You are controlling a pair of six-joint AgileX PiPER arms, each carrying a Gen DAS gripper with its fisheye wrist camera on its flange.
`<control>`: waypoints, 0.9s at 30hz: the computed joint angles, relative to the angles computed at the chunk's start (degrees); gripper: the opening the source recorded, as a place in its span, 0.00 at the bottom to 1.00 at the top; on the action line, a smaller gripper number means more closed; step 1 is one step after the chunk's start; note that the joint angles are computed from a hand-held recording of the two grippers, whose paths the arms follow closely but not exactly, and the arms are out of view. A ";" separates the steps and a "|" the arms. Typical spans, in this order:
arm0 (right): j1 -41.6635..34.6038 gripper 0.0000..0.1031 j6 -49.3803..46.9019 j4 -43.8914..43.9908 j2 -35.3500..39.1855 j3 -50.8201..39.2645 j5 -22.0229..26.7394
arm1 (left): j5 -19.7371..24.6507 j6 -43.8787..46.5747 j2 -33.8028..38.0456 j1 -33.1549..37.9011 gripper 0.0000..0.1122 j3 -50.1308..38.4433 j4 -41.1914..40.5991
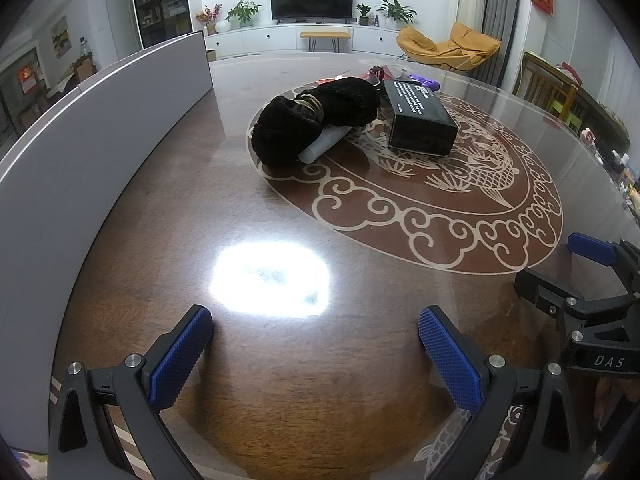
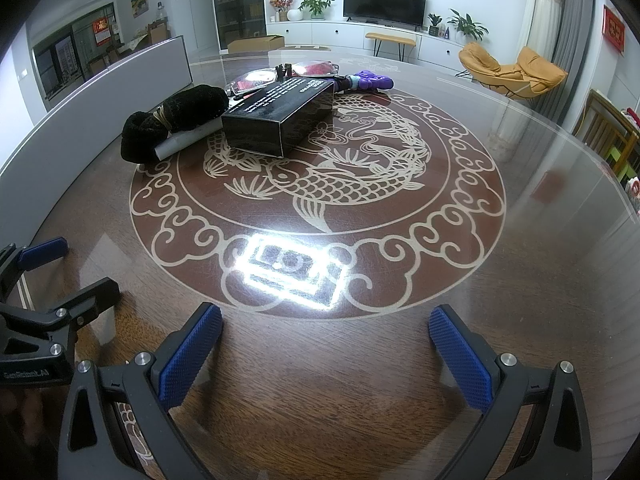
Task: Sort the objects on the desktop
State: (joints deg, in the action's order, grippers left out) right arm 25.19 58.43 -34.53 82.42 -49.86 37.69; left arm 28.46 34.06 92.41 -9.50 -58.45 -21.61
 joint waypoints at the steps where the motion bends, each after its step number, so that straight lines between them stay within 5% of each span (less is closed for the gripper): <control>1: 0.04 1.00 0.02 0.00 -0.02 -0.01 0.05 | 0.11 0.09 -0.06 0.10 0.92 -0.01 -0.11; 20: 0.05 1.00 0.01 0.01 -0.06 0.01 0.08 | 2.39 6.41 0.05 1.09 0.92 -0.40 -3.31; 22: 0.05 1.00 -0.08 0.07 -0.16 0.02 0.15 | 7.00 10.00 2.68 2.12 0.92 -5.02 -3.79; 27: 0.06 1.00 -0.05 0.05 -0.12 0.00 0.14 | 9.61 10.63 10.68 2.75 0.92 -21.45 -7.88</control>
